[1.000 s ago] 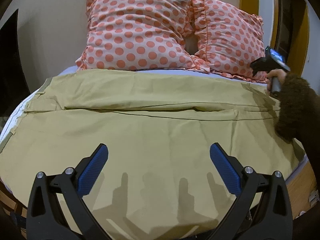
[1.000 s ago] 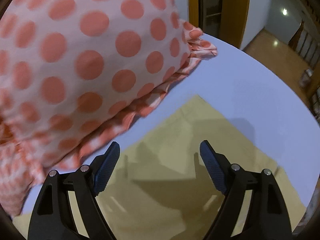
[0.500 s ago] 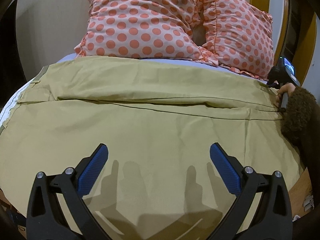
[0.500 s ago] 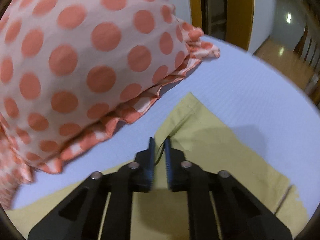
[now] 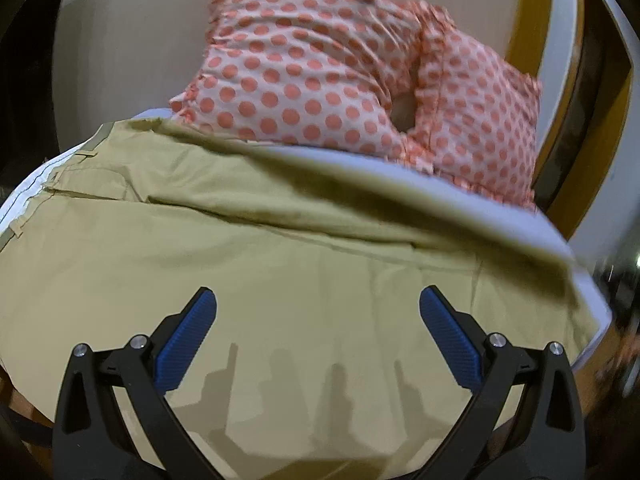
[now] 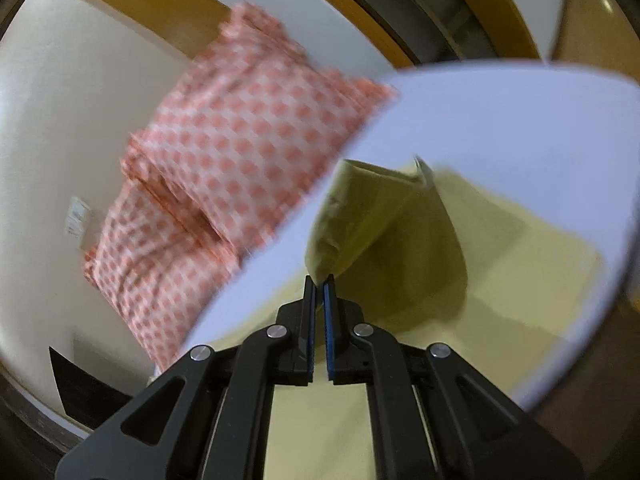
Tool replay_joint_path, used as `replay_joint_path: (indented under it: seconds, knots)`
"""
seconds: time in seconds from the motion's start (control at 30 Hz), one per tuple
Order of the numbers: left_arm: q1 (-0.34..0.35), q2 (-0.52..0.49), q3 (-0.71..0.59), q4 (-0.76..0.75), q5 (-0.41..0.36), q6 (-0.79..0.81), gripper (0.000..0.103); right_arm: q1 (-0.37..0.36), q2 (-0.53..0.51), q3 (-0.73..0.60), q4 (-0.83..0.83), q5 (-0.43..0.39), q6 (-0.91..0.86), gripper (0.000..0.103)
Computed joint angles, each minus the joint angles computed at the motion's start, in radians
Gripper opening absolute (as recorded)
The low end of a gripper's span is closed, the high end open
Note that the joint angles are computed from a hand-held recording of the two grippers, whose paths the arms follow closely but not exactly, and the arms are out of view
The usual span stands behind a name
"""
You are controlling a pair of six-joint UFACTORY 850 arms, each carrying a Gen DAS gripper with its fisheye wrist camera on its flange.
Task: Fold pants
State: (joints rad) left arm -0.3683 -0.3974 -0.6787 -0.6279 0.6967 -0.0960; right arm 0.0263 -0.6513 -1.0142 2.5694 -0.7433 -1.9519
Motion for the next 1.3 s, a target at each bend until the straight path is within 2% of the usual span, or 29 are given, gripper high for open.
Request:
replay_joint_path:
  seconds: [0.07, 0.1, 0.13, 0.23, 0.3, 0.33, 0.37, 0.4, 0.43, 0.5, 0.57, 0.6, 0.67, 0.77, 0.83, 0.9, 0.97, 1.0, 1.03, 1.07, 1.1, 1.17, 1.23, 1.3]
  knots:
    - [0.026, 0.022, 0.017, 0.07, 0.006, -0.086, 0.101, -0.013, -0.042, -0.046, -0.135, 0.043, 0.168, 0.027]
    - [0.036, 0.03, 0.024, 0.109, 0.011, -0.124, 0.101, -0.011, -0.039, -0.034, -0.154, 0.043, 0.211, 0.046]
    - [0.047, 0.04, 0.032, 0.137, 0.019, -0.153, 0.101, -0.012, -0.05, -0.037, -0.158, 0.028, 0.239, 0.056]
    - [0.087, 0.058, 0.049, 0.232, 0.031, -0.235, 0.101, -0.008, -0.065, -0.042, -0.17, 0.023, 0.252, 0.057]
    - [0.12, 0.062, 0.05, 0.297, 0.025, -0.294, 0.101, -0.009, -0.07, -0.036, -0.138, 0.021, 0.232, 0.051]
    - [0.146, 0.063, 0.043, 0.333, 0.009, -0.325, 0.101, -0.011, -0.075, -0.039, -0.121, 0.022, 0.221, 0.04]
    - [0.165, 0.061, 0.033, 0.359, -0.007, -0.347, 0.101, -0.01, -0.083, -0.047, -0.088, 0.023, 0.199, 0.027]
    - [0.189, 0.058, 0.022, 0.395, -0.024, -0.381, 0.101, -0.01, -0.084, -0.048, -0.067, 0.029, 0.174, 0.001]
    - [0.224, 0.053, 0.005, 0.468, -0.042, -0.454, 0.101, -0.008, -0.084, -0.05, -0.029, 0.029, 0.117, 0.002]
    - [0.283, 0.038, -0.031, 0.6, -0.08, -0.599, 0.1, -0.023, -0.07, -0.018, 0.02, -0.066, 0.059, 0.002]
    - [0.34, 0.004, -0.091, 0.73, -0.13, -0.75, 0.092, -0.034, -0.051, 0.019, 0.084, -0.169, -0.008, 0.002]
    - [0.361, -0.018, -0.126, 0.771, -0.162, -0.791, 0.087, -0.037, -0.045, 0.025, 0.101, -0.185, -0.027, 0.002]
    - [0.389, -0.061, -0.193, 0.819, -0.242, -0.844, 0.087, -0.042, -0.043, 0.024, 0.103, -0.198, -0.036, 0.002]
    - [0.427, -0.112, -0.255, 0.919, -0.267, -0.97, 0.087, -0.051, -0.054, 0.016, 0.103, -0.219, -0.03, 0.002]
    - [0.438, -0.139, -0.295, 0.908, -0.287, -0.976, 0.087, -0.055, -0.065, 0.008, 0.102, -0.223, -0.026, 0.002]
    - [0.446, -0.172, -0.357, 0.883, -0.352, -0.948, 0.086, -0.058, -0.08, -0.007, 0.094, -0.222, -0.016, 0.002]
    - [0.465, -0.221, -0.431, 0.968, -0.406, -1.036, 0.072, -0.06, -0.092, -0.017, 0.092, -0.226, -0.011, 0.002]
    - [0.48, -0.245, -0.464, 1.068, -0.424, -1.137, 0.054, -0.059, -0.098, -0.022, 0.095, -0.23, -0.008, 0.002]
    - [0.493, -0.275, -0.498, 1.141, -0.429, -1.216, 0.026, -0.06, -0.102, -0.025, 0.096, -0.232, -0.007, 0.002]
    - [0.501, -0.289, -0.512, 1.173, -0.431, -1.253, 0.01, -0.059, -0.105, -0.027, 0.1, -0.235, -0.007, 0.002]
    - [0.507, -0.294, -0.51, 1.162, -0.422, -1.253, 0.005, -0.06, -0.111, -0.033, 0.096, -0.236, -0.002, 0.002]
    - [0.503, -0.235, -0.424, 1.032, -0.365, -1.129, 0.004, -0.063, -0.114, -0.038, 0.086, -0.233, 0.011, 0.002]
    - [0.477, -0.129, -0.301, 0.856, -0.315, -0.92, 0.004, -0.073, -0.107, -0.029, 0.076, -0.252, 0.018, 0.002]
    - [0.434, 0.009, -0.133, 0.661, -0.23, -0.711, 0.005, -0.086, -0.086, 0.001, 0.087, -0.282, -0.007, 0.002]
